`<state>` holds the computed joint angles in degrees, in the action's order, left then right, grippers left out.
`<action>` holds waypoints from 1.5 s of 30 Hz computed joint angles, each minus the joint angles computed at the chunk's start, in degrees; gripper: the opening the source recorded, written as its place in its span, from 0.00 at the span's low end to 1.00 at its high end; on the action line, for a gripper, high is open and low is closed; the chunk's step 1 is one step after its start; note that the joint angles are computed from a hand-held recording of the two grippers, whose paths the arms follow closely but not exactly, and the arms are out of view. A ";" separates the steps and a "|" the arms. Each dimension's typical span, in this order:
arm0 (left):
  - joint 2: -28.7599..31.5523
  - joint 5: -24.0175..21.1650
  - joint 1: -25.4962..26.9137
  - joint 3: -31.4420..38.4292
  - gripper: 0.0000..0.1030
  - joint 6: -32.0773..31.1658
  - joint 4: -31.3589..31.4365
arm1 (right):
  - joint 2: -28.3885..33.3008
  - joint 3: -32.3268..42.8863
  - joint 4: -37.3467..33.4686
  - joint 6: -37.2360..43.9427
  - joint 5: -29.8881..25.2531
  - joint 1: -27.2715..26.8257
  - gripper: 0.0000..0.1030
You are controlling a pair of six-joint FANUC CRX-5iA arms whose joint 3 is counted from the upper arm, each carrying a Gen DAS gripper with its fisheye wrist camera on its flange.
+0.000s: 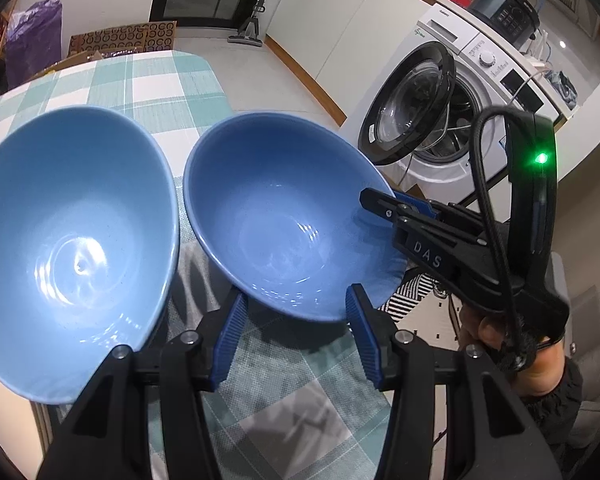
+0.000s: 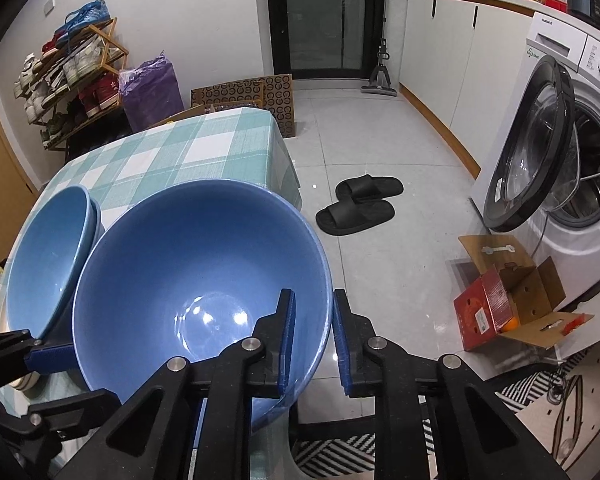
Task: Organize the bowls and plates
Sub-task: 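Close both grippers on the rim of the remaining blue bowl, then lift the blue bowl with both grippers toward the bowl stack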
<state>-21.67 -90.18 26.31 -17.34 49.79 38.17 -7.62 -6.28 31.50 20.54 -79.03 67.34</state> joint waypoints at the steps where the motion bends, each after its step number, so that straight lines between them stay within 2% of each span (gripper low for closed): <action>1: 0.08 0.02 -0.05 0.09 0.49 0.29 -0.09 | -0.03 -0.07 0.03 0.06 -0.07 0.09 0.18; 9: -0.82 2.39 -1.04 -0.58 0.47 0.95 -0.75 | -0.15 -0.42 0.18 0.23 -0.35 0.39 0.18; 14: -0.12 1.07 -0.73 -0.13 0.48 1.43 -0.57 | -0.23 -0.77 0.63 0.58 -0.36 0.68 0.18; 26: 0.28 0.33 -0.39 -0.26 0.56 3.43 0.72 | -0.72 -1.20 -0.21 1.43 -0.04 0.40 0.18; 31: -0.50 0.37 0.48 -1.71 0.64 3.47 2.45 | -0.83 -1.30 -0.05 1.57 0.00 0.51 0.18; 42: -2.42 5.01 -1.09 -2.60 0.63 5.90 0.65 | -2.93 -2.70 -1.35 0.44 4.62 -1.12 0.18; 45: -2.77 6.15 -1.73 -2.57 0.57 6.16 -0.35 | -3.18 -2.85 -2.02 0.80 6.59 -2.27 0.18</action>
